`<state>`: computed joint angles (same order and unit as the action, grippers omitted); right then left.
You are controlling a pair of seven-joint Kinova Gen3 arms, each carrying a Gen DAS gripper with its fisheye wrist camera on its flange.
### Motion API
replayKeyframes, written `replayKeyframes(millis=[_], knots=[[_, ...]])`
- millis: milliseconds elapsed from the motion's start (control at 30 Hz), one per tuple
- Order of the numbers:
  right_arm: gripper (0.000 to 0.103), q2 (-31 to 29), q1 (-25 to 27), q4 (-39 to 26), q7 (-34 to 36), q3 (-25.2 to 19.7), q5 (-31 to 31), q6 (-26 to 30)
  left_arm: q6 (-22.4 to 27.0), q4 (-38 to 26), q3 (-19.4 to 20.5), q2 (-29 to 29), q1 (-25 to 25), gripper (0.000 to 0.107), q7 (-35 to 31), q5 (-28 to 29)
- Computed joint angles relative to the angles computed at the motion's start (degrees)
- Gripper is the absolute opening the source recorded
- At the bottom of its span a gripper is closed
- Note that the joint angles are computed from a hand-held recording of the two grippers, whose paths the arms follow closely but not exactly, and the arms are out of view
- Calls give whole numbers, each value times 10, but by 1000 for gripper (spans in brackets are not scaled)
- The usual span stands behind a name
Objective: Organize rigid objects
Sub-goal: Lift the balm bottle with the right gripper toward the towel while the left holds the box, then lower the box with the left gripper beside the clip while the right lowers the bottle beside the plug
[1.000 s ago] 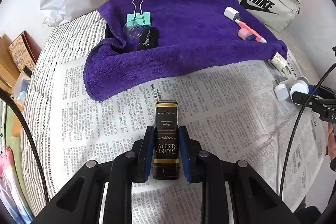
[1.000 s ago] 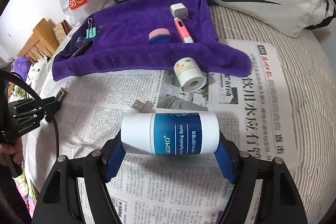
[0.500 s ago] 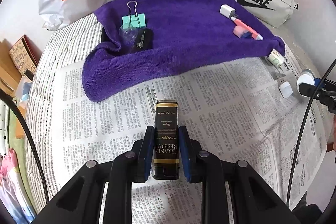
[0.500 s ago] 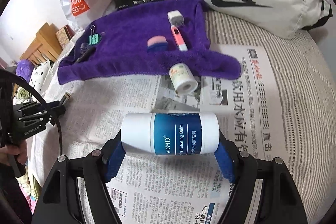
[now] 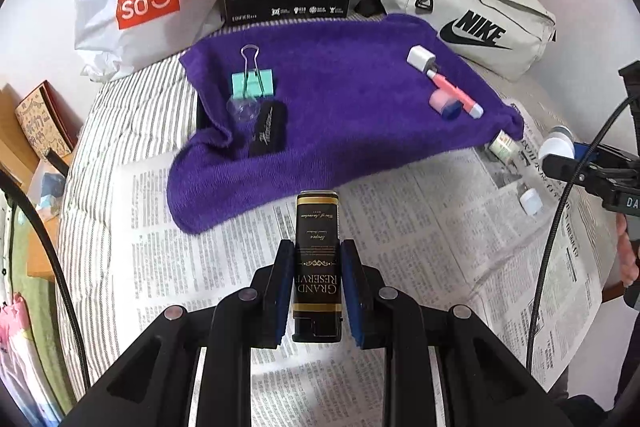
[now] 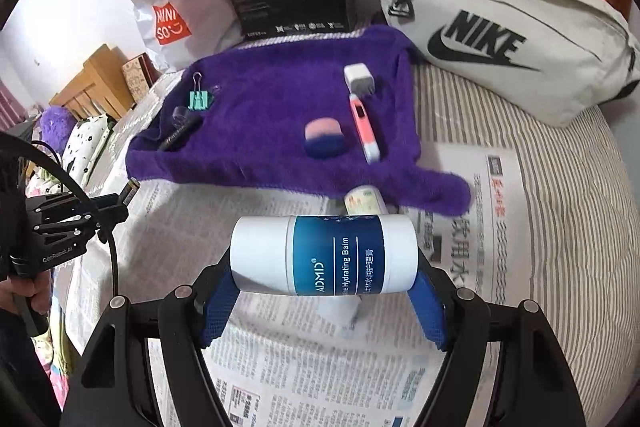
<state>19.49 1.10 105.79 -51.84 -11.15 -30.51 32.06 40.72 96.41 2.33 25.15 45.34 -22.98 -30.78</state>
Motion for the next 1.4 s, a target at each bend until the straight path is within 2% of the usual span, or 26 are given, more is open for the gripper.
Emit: replayKeyframes(millis=[200, 367, 567, 833, 967, 1067, 1167, 1400], knots=[[75, 23, -15, -44, -12, 0, 11, 7, 9, -18, 0, 3, -11, 23, -19, 1], [75, 55, -34, -97, -49, 6, 38, 16, 7, -28, -2, 5, -22, 23, -33, 5], [75, 107, -60, -175, -100, 9, 75, 27, -9, -31, -4, 11, -42, 23, -59, 20], [75, 195, -112, -294, -183, 29, 152, 72, -17, -29, -11, 10, -57, 23, -85, 35], [75, 216, -118, -310, -201, 22, 174, 73, -25, -27, -12, 10, -65, 23, -97, 40], [75, 217, -142, -303, -213, 38, 202, 53, -32, -23, -14, 11, -69, 23, -101, 45], [75, 223, -138, -306, -210, 26, 208, 48, -44, -17, -17, 11, -74, 23, -105, 52], [75, 236, -169, -326, -217, 36, 245, 55, -60, -3, -21, 5, -78, 23, -110, 60]])
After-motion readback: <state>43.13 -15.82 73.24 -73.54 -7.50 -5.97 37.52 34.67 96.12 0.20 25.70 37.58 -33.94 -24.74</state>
